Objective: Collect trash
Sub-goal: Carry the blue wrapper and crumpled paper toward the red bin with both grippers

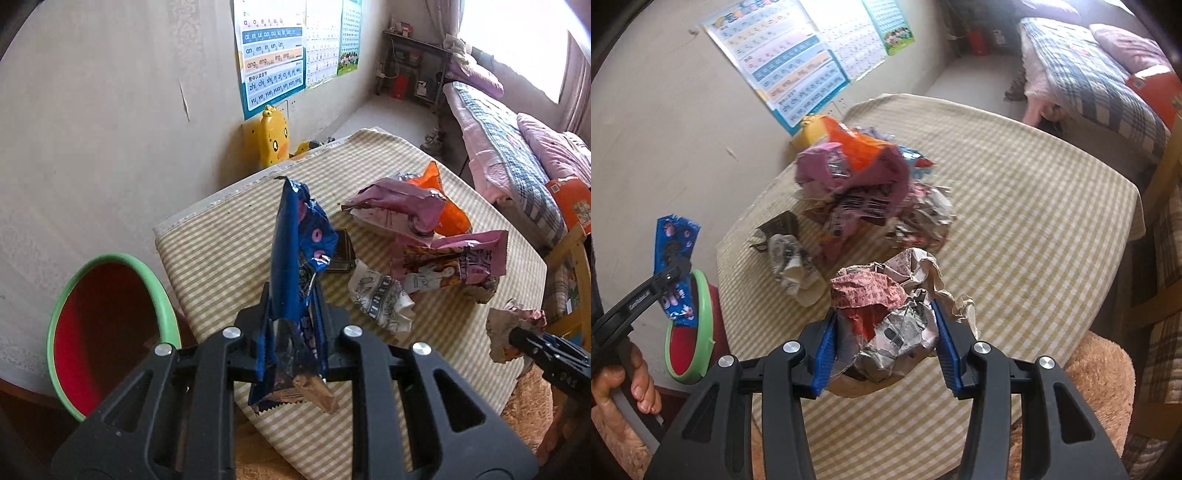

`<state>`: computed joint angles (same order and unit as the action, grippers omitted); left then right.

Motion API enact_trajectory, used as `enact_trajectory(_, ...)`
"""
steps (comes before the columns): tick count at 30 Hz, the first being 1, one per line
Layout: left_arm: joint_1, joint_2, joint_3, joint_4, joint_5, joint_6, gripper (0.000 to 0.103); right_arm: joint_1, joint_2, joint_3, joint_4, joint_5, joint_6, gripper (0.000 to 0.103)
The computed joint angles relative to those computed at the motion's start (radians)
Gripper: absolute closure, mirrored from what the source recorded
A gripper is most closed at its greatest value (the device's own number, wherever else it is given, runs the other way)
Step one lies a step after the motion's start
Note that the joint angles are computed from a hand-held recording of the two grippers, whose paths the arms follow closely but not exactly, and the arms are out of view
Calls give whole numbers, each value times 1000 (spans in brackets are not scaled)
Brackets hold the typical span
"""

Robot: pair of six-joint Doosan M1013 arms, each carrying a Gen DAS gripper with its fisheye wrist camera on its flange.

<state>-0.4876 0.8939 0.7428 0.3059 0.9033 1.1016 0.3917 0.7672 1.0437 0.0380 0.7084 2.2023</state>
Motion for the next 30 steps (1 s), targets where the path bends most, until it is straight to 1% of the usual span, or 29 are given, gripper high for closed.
enact_trajectory(9, 4, -33, 53, 63, -60, -67, 84, 15, 7, -35, 11, 3, -42, 57)
enact_trajectory(16, 15, -58, 96, 101, -100, -133, 84, 26, 27, -80, 24, 34, -82, 57)
enact_trajectory(25, 35, -80, 141, 125, -122, -196, 84, 44, 80, -187, 49, 102, -144, 57)
enact_trajectory(30, 48, -90, 164, 139, -124, -230, 84, 53, 124, -273, 82, 149, -199, 57)
